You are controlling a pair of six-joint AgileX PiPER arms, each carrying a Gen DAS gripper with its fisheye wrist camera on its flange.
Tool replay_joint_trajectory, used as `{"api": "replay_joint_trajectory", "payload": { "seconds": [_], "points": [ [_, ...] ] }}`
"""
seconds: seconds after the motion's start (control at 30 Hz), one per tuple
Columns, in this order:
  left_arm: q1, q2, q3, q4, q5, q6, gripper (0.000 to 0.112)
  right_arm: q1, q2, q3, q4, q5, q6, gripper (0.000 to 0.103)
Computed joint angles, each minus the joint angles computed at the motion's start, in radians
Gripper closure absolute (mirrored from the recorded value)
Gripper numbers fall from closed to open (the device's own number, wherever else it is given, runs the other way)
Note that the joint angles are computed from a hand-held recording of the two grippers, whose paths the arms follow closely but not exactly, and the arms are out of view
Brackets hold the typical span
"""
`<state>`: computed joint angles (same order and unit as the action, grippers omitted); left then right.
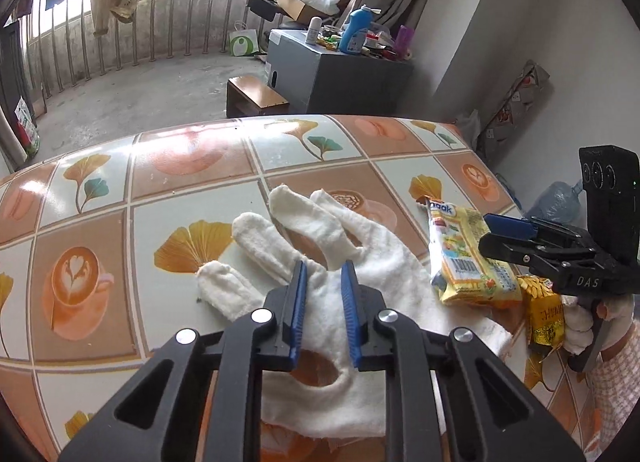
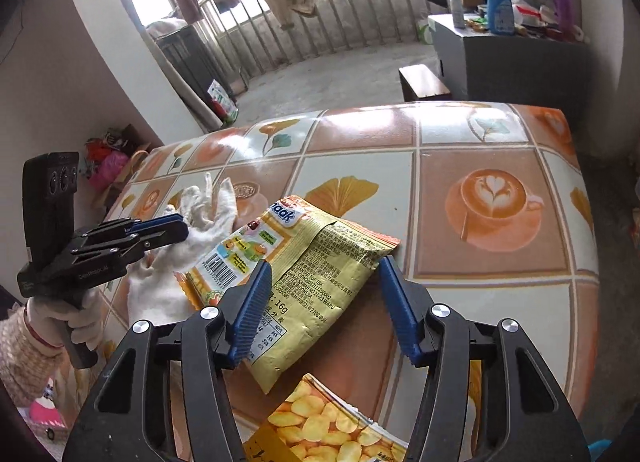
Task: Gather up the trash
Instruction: 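Move both tools back to the table, then grasp the yellow chip bag with the right tool while the left tool grasps the Naak snack bag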
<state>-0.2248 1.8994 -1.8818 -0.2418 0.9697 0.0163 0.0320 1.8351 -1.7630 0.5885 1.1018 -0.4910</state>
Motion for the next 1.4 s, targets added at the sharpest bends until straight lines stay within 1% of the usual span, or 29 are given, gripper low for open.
{"api": "replay_joint_trajectory", "payload": {
  "seconds": [0.07,0.17,0.37,0.57,0.7,0.87,0.93,0.97,1.07,1.17,1.27,1.37,1.4],
  "points": [
    [-0.005,-0.011,0.017,-0.017,-0.002,0.016,0.097,0.006,-0.015,0.018,0.01,0.01,-0.018,0.055],
    [-0.018,-0.044,0.059,-0.042,0.002,0.049,0.097,0.013,-0.04,0.05,0.021,0.015,-0.036,0.058],
    [-0.037,-0.144,0.199,-0.086,-0.015,0.102,0.097,0.021,-0.123,0.163,0.038,0.0,-0.065,0.058],
    [-0.05,-0.26,0.334,-0.119,0.001,0.143,0.097,0.035,-0.223,0.289,0.058,-0.015,-0.063,0.058],
    [-0.042,-0.347,0.428,-0.146,0.015,0.157,0.097,0.064,-0.318,0.387,0.041,-0.031,-0.034,0.058],
    [-0.026,-0.464,0.545,-0.173,0.03,0.165,0.097,0.123,-0.451,0.521,0.019,-0.078,0.029,0.058],
    [-0.023,-0.507,0.575,-0.159,0.027,0.155,0.097,0.132,-0.487,0.554,0.008,-0.09,0.064,0.058],
    [-0.021,-0.527,0.584,-0.144,0.022,0.142,0.097,0.125,-0.501,0.562,0.007,-0.089,0.084,0.058],
    [0.014,-0.573,0.578,-0.132,0.025,0.111,0.083,0.045,-0.576,0.589,0.062,-0.066,0.115,0.057],
    [0.067,-0.617,0.559,-0.197,0.037,0.133,0.082,-0.091,-0.646,0.587,0.129,-0.003,0.121,0.055],
    [0.08,-0.613,0.541,-0.313,0.091,0.175,0.082,-0.168,-0.696,0.578,0.084,0.026,0.187,0.052],
    [0.02,-0.573,0.547,-0.381,0.118,0.162,0.082,-0.159,-0.738,0.602,-0.053,0.019,0.325,0.052],
    [-0.008,-0.555,0.551,-0.385,0.118,0.143,0.082,-0.165,-0.737,0.607,-0.068,0.022,0.352,0.052]
  ]
}}
